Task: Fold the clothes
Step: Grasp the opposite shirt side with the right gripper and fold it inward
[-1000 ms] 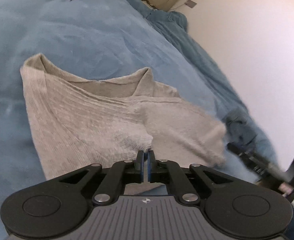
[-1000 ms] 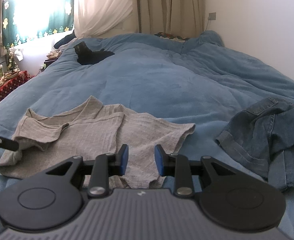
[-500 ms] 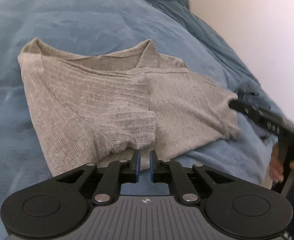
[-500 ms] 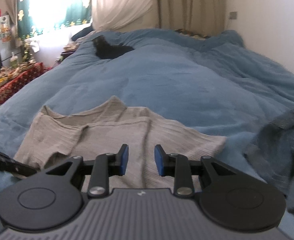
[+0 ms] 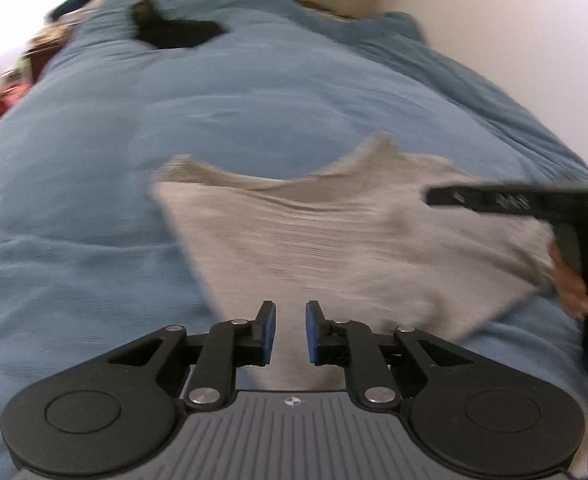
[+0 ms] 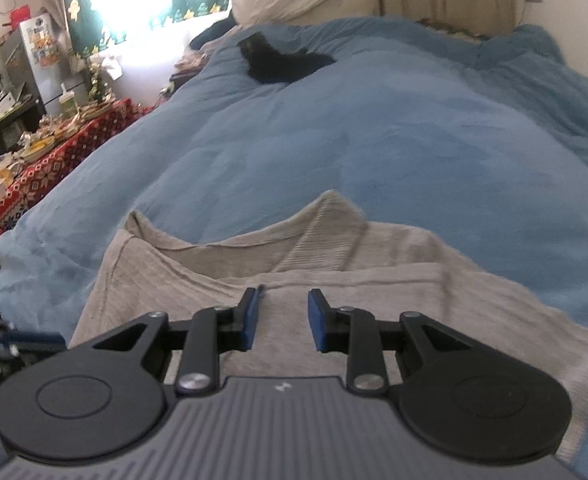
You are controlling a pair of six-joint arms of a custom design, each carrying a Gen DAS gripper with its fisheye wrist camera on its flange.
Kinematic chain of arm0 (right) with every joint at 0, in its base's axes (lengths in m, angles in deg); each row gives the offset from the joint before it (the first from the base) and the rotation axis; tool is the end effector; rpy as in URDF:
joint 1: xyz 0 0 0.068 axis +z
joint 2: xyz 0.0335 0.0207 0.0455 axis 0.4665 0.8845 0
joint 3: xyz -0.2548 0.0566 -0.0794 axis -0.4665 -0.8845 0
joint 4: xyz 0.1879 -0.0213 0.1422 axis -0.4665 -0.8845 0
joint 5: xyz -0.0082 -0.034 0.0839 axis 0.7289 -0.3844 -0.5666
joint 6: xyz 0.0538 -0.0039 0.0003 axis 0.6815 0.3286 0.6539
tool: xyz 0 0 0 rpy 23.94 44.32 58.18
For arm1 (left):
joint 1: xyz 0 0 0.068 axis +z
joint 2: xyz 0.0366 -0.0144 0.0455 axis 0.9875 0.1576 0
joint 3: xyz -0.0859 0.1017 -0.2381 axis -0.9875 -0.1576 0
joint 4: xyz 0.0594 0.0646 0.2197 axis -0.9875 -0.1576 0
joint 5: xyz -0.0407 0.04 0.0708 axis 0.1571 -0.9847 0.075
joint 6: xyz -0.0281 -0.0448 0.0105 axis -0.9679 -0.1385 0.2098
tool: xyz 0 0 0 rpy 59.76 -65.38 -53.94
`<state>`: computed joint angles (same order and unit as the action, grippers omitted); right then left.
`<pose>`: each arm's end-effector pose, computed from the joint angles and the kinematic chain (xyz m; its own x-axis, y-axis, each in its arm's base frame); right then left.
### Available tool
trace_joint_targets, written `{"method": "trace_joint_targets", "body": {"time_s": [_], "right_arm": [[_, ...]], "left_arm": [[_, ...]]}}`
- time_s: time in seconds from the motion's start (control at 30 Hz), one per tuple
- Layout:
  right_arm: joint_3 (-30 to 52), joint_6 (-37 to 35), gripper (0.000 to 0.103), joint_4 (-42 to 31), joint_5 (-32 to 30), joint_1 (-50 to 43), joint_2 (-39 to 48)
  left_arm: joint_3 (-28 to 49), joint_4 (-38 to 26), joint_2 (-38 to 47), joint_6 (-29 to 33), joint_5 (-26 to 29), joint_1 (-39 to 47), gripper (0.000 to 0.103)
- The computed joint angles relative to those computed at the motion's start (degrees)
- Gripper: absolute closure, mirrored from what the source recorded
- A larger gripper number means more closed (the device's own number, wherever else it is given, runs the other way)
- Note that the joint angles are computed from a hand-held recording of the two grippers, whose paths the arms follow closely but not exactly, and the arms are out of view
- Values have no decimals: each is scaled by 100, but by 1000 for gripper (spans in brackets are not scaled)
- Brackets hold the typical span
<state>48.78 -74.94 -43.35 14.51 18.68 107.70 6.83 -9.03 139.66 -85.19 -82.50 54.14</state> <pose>0.3050 -0.0349 0.2222 -0.6844 -0.0657 -0.7262 -0.2513 0.9561 0.1504 0.2019 -0.0987 0.1785 -0.7590 -0.0204 -0.6508 0.1352 0.9728 -0.1881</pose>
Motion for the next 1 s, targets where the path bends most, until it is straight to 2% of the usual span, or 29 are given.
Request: {"method": "trace_joint_targets", "body": {"time_s": [0.1, 0.27, 0.33, 0.4, 0.47, 0.57, 0.63, 0.7, 0.8, 1.0], "right_arm": [[154, 157, 73, 61, 147, 287, 335], [373, 380, 77, 71, 421, 623, 762], [434, 442, 96, 92, 567, 746, 888], [380, 468, 101, 201, 841, 858, 857], [253, 438, 101, 357, 1181, 981, 727], [40, 268, 101, 564, 1653, 1152, 477], [162, 281, 100, 421, 1698, 1185, 645], [263, 323, 99, 281, 1626, 1139, 749], [211, 494, 83, 219, 1440, 945, 559], [-166, 283, 83, -423, 1140, 685, -279]], "left_arm": [[-21, 43, 98, 65, 18, 652, 88], [8, 347, 435, -115, 454, 1683, 88], [39, 474, 577, -168, 638, 1926, 88], [21, 605, 677, -181, 734, 2026, 88], [4, 672, 709, -170, 714, 1991, 88], [-52, 801, 756, -146, 675, 1912, 81], [-52, 853, 825, -157, 718, 1877, 81], [-34, 864, 871, -189, 754, 1835, 81], [-86, 860, 780, -136, 740, 1732, 81], [-137, 713, 601, -168, 622, 1469, 81]]}}
